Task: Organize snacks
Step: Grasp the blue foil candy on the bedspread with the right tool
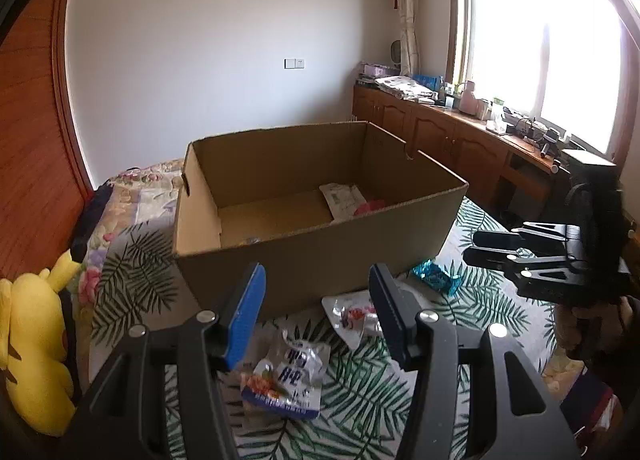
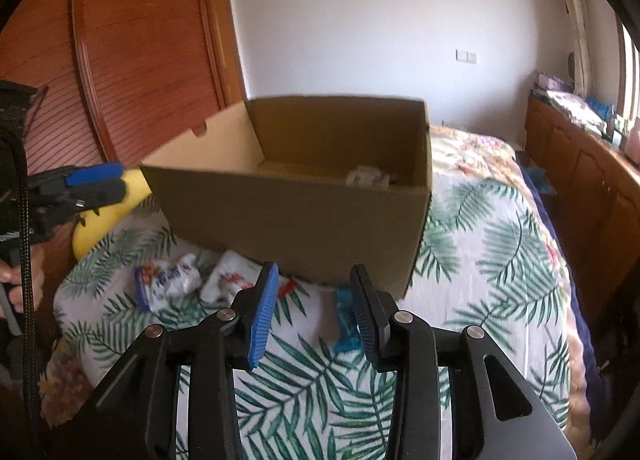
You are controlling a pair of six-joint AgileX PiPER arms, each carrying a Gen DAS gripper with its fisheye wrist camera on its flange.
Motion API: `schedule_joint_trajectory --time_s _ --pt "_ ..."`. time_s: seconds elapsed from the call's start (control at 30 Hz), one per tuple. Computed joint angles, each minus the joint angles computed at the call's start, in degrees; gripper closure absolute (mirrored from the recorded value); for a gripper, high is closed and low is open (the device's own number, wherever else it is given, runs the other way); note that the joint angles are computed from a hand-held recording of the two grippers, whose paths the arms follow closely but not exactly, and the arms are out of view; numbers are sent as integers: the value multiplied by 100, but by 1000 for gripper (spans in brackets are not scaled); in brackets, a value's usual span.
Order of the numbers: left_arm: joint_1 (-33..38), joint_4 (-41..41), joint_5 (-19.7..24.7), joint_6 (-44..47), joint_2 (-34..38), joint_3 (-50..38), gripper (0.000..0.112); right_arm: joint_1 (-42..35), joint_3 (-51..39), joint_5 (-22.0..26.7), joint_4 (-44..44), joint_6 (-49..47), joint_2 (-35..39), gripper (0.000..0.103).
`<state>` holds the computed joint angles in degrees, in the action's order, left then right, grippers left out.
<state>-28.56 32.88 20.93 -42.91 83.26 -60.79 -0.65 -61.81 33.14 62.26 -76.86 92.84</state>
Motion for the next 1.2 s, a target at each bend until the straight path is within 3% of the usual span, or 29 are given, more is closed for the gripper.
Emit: schedule_joint_trajectory --time_s 0.27,0.53,0.83,0.87,1.0,1.2 --pt "246 242 -386 -293 -95 742 58 116 -269 -400 -422 406 678 66" --pt "414 17 -706 -190 221 1036 58 247 -860 -538 -1395 1498 1329 64" --pt "438 -740 -734 658 727 857 58 475 -972 -609 -2059 2002 1470 66" --pt "410 -559 -712 486 772 839 58 501 -933 -665 -2111 1999 1444 72" --pt "413 -638 -688 603 909 778 58 486 -772 -641 -2018 1738 1331 80" --pt "318 -37 -576 143 1034 699 56 260 -446 -495 -1490 1111 1114 82"
